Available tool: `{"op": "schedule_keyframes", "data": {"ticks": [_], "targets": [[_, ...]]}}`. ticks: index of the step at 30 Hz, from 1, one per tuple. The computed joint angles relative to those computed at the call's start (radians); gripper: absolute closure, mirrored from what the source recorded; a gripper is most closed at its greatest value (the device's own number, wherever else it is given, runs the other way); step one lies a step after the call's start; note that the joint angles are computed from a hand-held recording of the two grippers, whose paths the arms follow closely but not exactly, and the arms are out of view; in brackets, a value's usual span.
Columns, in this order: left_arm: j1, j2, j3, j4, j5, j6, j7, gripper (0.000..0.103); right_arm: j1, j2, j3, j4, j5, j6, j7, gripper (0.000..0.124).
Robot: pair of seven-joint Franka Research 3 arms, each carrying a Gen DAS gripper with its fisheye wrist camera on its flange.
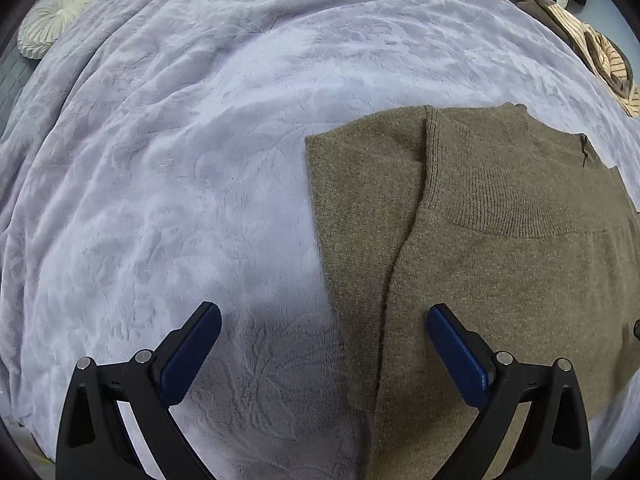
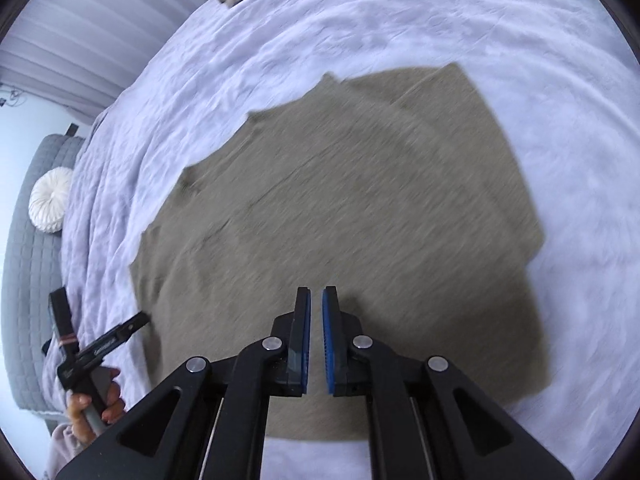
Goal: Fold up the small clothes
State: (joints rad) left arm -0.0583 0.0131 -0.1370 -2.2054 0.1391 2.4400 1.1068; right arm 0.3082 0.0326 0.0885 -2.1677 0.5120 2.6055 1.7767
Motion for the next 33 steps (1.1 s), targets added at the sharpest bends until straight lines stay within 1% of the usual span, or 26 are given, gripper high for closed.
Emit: {"op": "schedule_keyframes", "data": {"ticks": [1, 2, 4, 5, 6, 9, 12, 14, 15, 16, 17, 18, 21, 25, 26, 27, 28, 29, 30, 33], "targets": [[-0.001, -0.007, -0.001, -0.015, -0.004, 0.005, -0.003, 0.0, 0.006, 0.001, 0.007, 0.0, 0.014, -0.005, -0.005, 0.113], [0.0, -0.014, 0.0, -0.023, -0.016, 0.009, 0.004, 0.0, 0.011, -0.003, 0.012, -0.004, 0.033, -0.009, -0.015, 0.108], [0.001, -0.034, 0.002, -0.049, -0.039, 0.029, 0.009, 0.0, 0.024, 0.004, 0.022, -0.002, 0.068, -0.015, -0.027, 0.094], [0.004, -0.04, 0.006, -0.061, -0.052, 0.045, 0.015, 0.0, 0.03, 0.005, 0.027, -0.003, 0.087, -0.015, -0.037, 0.084], [0.004, -0.048, 0.007, -0.072, -0.06, 0.053, 0.015, 0.0, 0.035, 0.006, 0.031, -0.002, 0.106, -0.018, -0.051, 0.08], [0.006, -0.064, 0.014, -0.091, -0.102, 0.054, 0.041, 0.0, 0.052, 0.013, 0.043, 0.006, 0.165, -0.033, -0.103, 0.08], [0.009, -0.094, 0.016, -0.123, -0.09, 0.062, 0.033, 0.0, 0.068, 0.042, 0.058, 0.042, 0.237, -0.03, -0.179, 0.08], [0.011, -0.114, 0.022, -0.143, -0.098, 0.062, 0.036, 0.0, 0.078, 0.079, 0.068, 0.085, 0.265, -0.022, -0.204, 0.081], [0.013, -0.118, 0.027, -0.149, -0.104, 0.061, 0.044, 0.0, 0.083, 0.106, 0.075, 0.117, 0.282, -0.019, -0.221, 0.084], [0.015, -0.122, 0.029, -0.151, -0.107, 0.059, 0.047, 0.0, 0.089, 0.147, 0.085, 0.164, 0.293, -0.012, -0.24, 0.091], [0.016, -0.135, 0.031, -0.164, -0.107, 0.059, 0.046, 0.0, 0.095, 0.177, 0.09, 0.199, 0.284, -0.013, -0.242, 0.107], [0.021, -0.135, 0.037, -0.17, -0.105, 0.063, 0.052, 0.0, 0.105, 0.224, 0.095, 0.255, 0.262, -0.018, -0.234, 0.111], [0.027, -0.167, 0.045, -0.21, -0.12, 0.068, 0.057, 0.0, 0.118, 0.355, 0.123, 0.408, 0.253, -0.031, -0.226, 0.111], [0.032, -0.21, 0.059, -0.261, -0.14, 0.065, 0.063, 0.0, 0.163, 0.535, 0.127, 0.624, 0.152, -0.06, -0.153, 0.111], [0.035, -0.217, 0.062, -0.27, -0.14, 0.062, 0.061, 0.0, 0.17, 0.566, 0.129, 0.659, 0.133, -0.069, -0.138, 0.111], [0.038, -0.225, 0.063, -0.279, -0.138, 0.058, 0.056, 0.0, 0.174, 0.605, 0.132, 0.707, 0.115, -0.1, -0.121, 0.111], [0.04, -0.231, 0.067, -0.287, -0.14, 0.056, 0.056, 0.0, 0.158, 0.644, 0.159, 0.754, 0.086, -0.147, -0.092, 0.111], [0.041, -0.238, 0.07, -0.295, -0.145, 0.056, 0.058, 0.0, 0.168, 0.651, 0.152, 0.765, 0.11, -0.165, -0.098, 0.111], [0.042, -0.245, 0.074, -0.303, -0.151, 0.057, 0.06, 0.0, 0.163, 0.635, 0.166, 0.744, 0.12, -0.147, -0.12, 0.109], [0.042, -0.256, 0.085, -0.32, -0.176, 0.064, 0.077, 0.0, 0.146, 0.571, 0.187, 0.666, 0.149, -0.132, -0.169, 0.109]]}}
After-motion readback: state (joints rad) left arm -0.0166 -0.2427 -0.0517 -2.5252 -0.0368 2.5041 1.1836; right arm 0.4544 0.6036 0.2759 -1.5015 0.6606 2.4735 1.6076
